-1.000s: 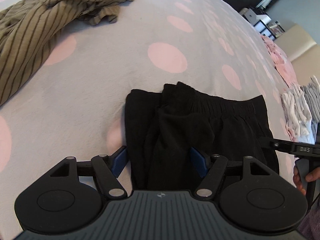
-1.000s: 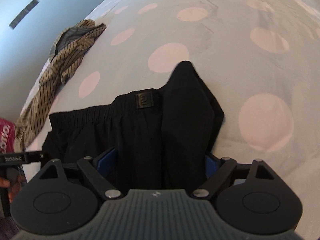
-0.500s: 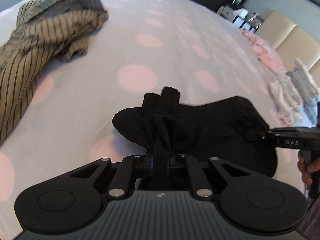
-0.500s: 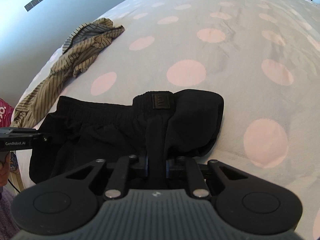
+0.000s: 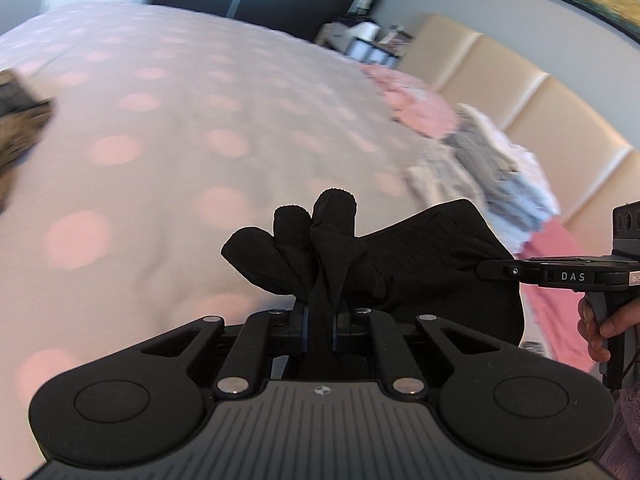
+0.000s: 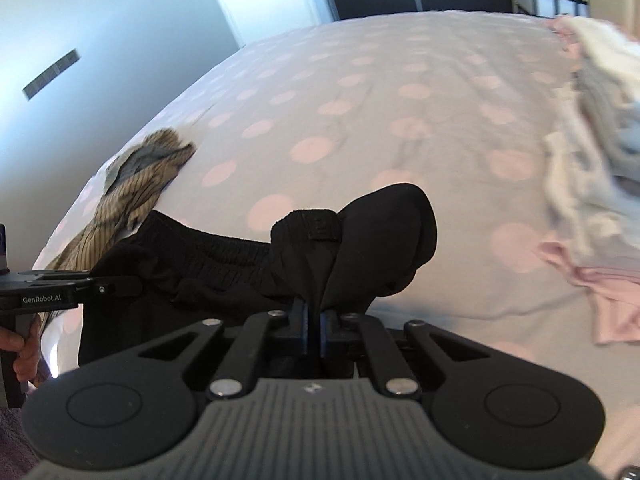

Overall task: Fold clothes
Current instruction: 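Pinch the folded black garment with the left gripper and lift it off the bed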

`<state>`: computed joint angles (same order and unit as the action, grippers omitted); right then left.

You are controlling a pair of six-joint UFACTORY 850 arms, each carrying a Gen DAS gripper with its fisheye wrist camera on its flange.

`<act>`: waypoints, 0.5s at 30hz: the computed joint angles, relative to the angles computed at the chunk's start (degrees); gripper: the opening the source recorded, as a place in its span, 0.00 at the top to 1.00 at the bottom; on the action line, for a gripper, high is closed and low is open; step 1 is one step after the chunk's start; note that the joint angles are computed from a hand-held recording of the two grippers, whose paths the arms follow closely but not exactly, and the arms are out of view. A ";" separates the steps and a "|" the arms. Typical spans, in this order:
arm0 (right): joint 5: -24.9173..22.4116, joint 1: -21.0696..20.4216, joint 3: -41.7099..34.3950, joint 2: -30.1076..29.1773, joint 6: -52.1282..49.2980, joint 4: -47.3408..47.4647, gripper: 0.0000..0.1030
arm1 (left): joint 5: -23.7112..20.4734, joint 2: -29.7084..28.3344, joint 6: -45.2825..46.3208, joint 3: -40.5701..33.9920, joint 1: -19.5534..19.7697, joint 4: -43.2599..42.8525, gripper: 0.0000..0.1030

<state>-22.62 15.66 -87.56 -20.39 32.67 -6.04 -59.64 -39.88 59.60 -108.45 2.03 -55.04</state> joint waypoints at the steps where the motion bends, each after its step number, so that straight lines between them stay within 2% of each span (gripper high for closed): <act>1: -0.14 -0.43 1.46 1.70 1.57 -1.56 0.94 | -0.48 0.24 0.19 0.10 -0.80 -0.58 0.93; 8: -1.96 -5.05 11.35 13.11 8.24 -9.42 0.94 | -2.27 1.80 -0.41 2.24 -7.11 -5.33 0.93; 15: -2.28 -12.24 20.15 22.16 11.14 -12.10 0.94 | -1.61 1.56 -1.24 2.76 -14.98 -7.59 0.93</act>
<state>-24.90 3.43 -67.40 1.78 43.81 -18.13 -61.25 -38.32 58.36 -105.69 -12.95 -62.63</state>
